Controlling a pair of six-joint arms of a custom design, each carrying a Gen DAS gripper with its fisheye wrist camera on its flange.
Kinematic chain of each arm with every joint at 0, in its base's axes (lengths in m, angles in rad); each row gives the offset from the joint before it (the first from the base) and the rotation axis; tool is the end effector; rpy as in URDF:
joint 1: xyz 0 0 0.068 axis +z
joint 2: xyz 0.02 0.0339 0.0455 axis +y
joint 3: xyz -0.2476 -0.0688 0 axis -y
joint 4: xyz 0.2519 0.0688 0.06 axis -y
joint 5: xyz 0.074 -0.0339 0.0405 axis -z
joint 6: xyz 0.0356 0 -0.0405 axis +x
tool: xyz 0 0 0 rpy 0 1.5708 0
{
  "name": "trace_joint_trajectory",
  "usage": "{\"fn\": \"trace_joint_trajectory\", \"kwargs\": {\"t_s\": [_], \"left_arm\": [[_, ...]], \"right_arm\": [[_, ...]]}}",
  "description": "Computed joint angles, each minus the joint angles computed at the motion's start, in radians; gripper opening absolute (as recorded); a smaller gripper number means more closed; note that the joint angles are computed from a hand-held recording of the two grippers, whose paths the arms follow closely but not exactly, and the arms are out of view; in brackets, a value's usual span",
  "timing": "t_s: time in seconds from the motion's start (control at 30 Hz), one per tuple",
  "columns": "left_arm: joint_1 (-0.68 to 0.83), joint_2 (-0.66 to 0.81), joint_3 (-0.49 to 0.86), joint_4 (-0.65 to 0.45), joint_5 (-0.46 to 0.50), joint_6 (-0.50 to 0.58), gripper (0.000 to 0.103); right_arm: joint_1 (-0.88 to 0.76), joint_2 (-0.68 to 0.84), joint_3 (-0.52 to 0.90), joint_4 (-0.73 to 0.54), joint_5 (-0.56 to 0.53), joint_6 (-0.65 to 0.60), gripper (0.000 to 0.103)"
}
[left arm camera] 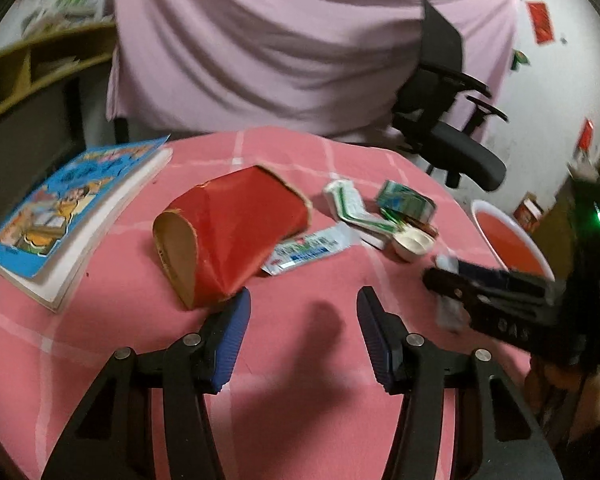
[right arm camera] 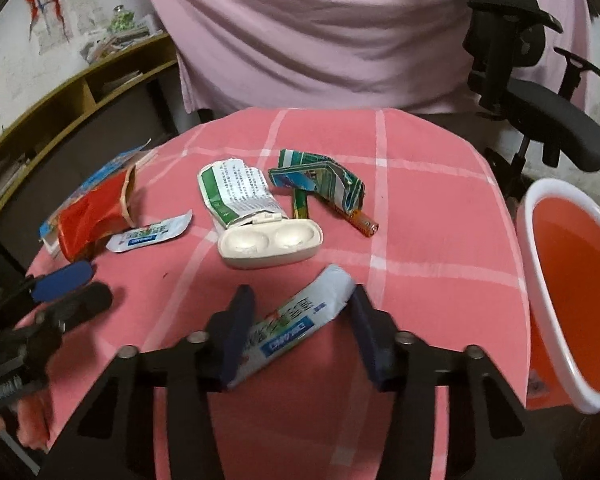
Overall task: Collect trash
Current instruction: 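Grasp the white toothpaste tube with the right gripper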
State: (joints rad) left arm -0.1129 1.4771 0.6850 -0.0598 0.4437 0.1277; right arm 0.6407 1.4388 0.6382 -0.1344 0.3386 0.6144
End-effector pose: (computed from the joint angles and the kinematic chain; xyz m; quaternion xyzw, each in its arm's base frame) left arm 0.2828 -0.0474 0.1430 0.1864 0.8973 -0.2034 0.3446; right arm 0.2233 0.1518 0.1334 0.0403 0.9369 0.0514 0.3434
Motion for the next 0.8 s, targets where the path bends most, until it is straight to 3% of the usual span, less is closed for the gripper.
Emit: {"fn": "trace_joint_trajectory", "kwargs": {"t_s": [0.1, 0.2, 0.37, 0.47, 0.57, 0.67, 0.8], "left_arm": [[-0.007, 0.031, 0.051, -0.037, -0.02, -0.02, 0.049], [-0.021, 0.066, 0.103, -0.061, -0.04, -0.013, 0.049], [-0.048, 0.124, 0.168, -0.054, -0.061, 0.001, 0.049], [-0.058, 0.176, 0.219, -0.109, -0.042, 0.049, 0.049], [-0.053, 0.174, 0.22, -0.124, -0.005, 0.085, 0.048], [-0.062, 0.163, 0.213, -0.153, -0.006, 0.146, 0.041], [-0.084, 0.133, 0.192, -0.197, 0.02, 0.218, 0.04]], "right_arm": [[-0.049, -0.048, -0.051, 0.038, -0.053, -0.024, 0.019], [-0.113, -0.097, -0.117, 0.112, -0.149, -0.02, 0.015], [-0.135, -0.111, -0.133, 0.129, -0.178, -0.031, 0.014], [-0.127, -0.122, -0.134, 0.117, -0.167, -0.038, 0.014], [-0.123, -0.134, -0.136, 0.097, -0.165, -0.052, 0.015], [-0.118, -0.155, -0.143, 0.08, -0.164, -0.061, 0.015], [-0.133, -0.196, -0.164, 0.063, -0.166, -0.073, 0.015]]}}
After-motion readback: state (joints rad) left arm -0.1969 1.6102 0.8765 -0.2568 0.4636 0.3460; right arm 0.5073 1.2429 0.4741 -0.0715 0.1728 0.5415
